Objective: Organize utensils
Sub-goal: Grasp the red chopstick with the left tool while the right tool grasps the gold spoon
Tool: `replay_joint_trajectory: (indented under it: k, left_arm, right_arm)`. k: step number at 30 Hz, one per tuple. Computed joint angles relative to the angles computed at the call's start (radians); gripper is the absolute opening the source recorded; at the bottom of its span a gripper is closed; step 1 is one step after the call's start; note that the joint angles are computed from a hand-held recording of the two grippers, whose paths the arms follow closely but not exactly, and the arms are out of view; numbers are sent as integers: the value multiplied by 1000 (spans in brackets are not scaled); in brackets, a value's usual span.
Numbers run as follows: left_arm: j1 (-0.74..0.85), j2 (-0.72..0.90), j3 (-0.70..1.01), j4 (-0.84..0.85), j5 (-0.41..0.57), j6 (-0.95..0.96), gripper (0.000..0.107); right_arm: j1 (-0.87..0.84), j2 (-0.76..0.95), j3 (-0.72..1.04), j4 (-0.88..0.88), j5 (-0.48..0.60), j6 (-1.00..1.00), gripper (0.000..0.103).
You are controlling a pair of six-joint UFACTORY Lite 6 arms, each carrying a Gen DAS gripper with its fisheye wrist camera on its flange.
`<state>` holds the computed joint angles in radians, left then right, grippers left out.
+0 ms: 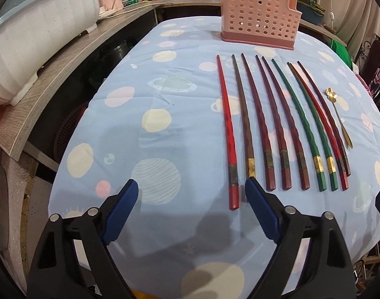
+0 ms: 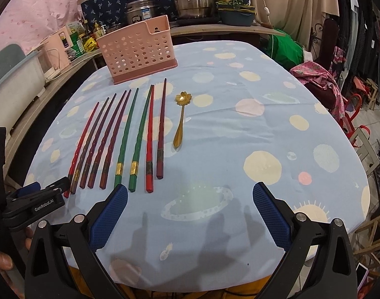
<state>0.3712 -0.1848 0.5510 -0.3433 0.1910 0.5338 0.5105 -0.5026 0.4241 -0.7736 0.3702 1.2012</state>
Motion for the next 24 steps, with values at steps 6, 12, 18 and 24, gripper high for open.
replay_joint_trajectory:
  k: [6,12,18,24]
  left_arm:
    - [-5,61,36,31,-6,-34,76]
    - [16,93,54,-83,-3,88,76]
    - [46,113,73,-223,33,237,74]
    - [42,114,84,-248,45,264,58]
  right_arm:
    - [-12,49,32,-7,-21,-2,96]
    - [-19,92,60,-18,-35,0,96]
    - [-40,131,86,-24,-52,-5,96]
    - [-111,205,140,57,-105,-108,89]
